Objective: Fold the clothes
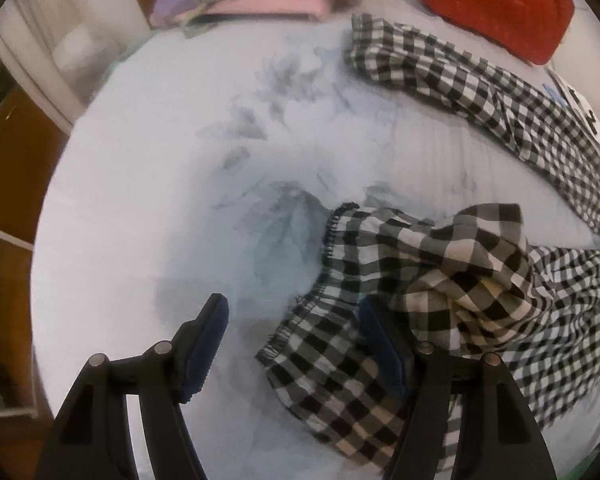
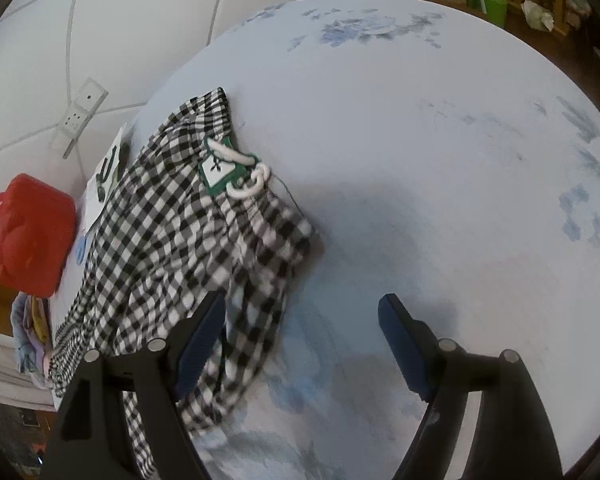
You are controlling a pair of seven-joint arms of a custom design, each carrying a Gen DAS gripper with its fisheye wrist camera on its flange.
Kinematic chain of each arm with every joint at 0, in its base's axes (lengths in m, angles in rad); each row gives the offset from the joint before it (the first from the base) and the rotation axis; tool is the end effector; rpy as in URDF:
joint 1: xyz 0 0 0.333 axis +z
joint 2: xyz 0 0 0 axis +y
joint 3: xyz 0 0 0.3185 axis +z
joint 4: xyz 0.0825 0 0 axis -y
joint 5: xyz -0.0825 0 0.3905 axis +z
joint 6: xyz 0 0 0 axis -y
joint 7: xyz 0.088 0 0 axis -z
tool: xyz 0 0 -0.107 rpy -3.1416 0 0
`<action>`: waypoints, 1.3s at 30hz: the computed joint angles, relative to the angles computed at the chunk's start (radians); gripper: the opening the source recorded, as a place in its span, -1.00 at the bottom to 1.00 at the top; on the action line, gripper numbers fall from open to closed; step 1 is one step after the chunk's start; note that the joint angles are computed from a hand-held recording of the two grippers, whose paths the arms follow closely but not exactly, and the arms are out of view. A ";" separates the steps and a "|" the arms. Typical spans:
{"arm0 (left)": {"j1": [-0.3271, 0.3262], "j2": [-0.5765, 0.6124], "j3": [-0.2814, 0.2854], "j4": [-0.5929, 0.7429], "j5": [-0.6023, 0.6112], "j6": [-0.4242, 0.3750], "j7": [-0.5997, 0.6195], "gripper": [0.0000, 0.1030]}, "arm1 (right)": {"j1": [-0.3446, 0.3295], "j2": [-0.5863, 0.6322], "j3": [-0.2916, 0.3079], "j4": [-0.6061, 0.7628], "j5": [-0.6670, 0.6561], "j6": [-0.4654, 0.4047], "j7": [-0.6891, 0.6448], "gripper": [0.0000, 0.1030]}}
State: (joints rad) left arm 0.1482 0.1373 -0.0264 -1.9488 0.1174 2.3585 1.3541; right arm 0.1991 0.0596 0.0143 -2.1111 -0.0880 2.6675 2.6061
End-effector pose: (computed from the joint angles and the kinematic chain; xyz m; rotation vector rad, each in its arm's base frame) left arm 0.6145 0.0773 0.4373 -2.2935 1.7498 -0.2045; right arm 0.5844 0.1292 0.4414 -1.0543 2.4365 -0.1855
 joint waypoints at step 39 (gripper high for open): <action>-0.028 0.033 -0.014 0.162 0.025 0.013 -0.078 0.62 | -0.033 -0.222 0.058 -0.140 -0.146 -0.110 0.095 0.45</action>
